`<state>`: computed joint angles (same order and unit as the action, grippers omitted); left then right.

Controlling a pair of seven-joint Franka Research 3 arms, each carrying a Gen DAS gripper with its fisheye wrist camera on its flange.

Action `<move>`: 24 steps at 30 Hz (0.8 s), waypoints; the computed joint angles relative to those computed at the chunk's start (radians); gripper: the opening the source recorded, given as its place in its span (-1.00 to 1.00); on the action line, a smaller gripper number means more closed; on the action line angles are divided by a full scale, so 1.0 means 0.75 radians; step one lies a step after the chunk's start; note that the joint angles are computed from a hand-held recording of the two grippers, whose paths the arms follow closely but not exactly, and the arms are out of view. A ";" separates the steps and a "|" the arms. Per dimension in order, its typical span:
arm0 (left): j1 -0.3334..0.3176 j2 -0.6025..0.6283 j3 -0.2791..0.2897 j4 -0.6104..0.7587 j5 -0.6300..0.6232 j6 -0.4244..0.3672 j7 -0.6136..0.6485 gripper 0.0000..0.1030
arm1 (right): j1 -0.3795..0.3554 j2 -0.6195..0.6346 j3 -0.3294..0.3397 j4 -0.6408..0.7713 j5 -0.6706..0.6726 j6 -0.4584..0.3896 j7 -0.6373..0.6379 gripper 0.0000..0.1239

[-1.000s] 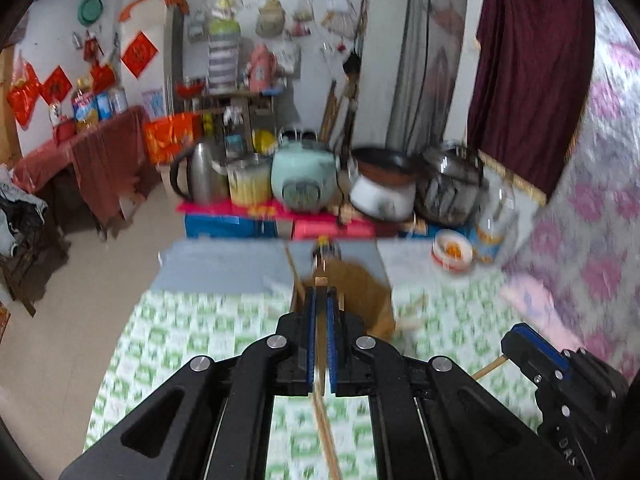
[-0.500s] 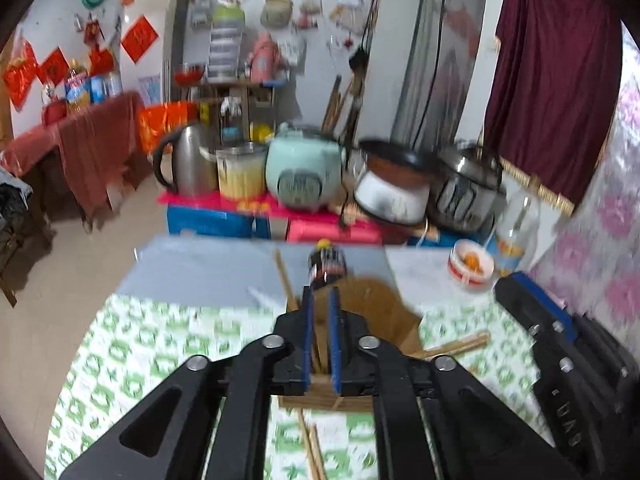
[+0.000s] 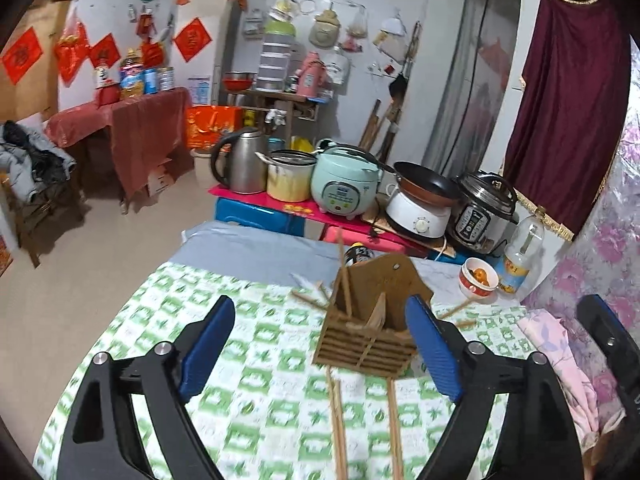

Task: Organize utensils
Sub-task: 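Lift both chopsticks over the wooden holder and open both tools to drop them in, then move both open tools back over the remaining chopsticks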

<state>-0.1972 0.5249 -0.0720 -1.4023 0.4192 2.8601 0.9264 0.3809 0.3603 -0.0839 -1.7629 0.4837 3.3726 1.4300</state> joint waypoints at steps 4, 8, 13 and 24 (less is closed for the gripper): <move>-0.076 -0.160 0.107 -0.250 0.158 0.045 -0.172 0.74 | 0.008 -0.131 0.032 -0.227 0.039 0.119 -0.028 0.07; -0.047 -0.250 0.086 -0.417 0.227 0.072 -0.252 0.77 | 0.030 -0.194 0.054 -0.363 0.142 0.195 -0.127 0.16; -0.002 -0.314 0.062 -0.583 0.255 0.127 -0.321 0.79 | -0.125 -0.230 0.200 -0.516 0.003 0.258 0.058 0.22; 0.082 -0.146 -0.020 -0.590 0.137 0.088 -0.260 0.83 | -0.314 -0.017 0.313 -0.482 -0.328 0.149 0.458 0.23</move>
<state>-0.1360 0.4151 -0.0873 -1.8446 0.5219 2.9265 0.7317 0.1454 0.3478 0.1505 -2.1247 0.2378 3.4841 1.7737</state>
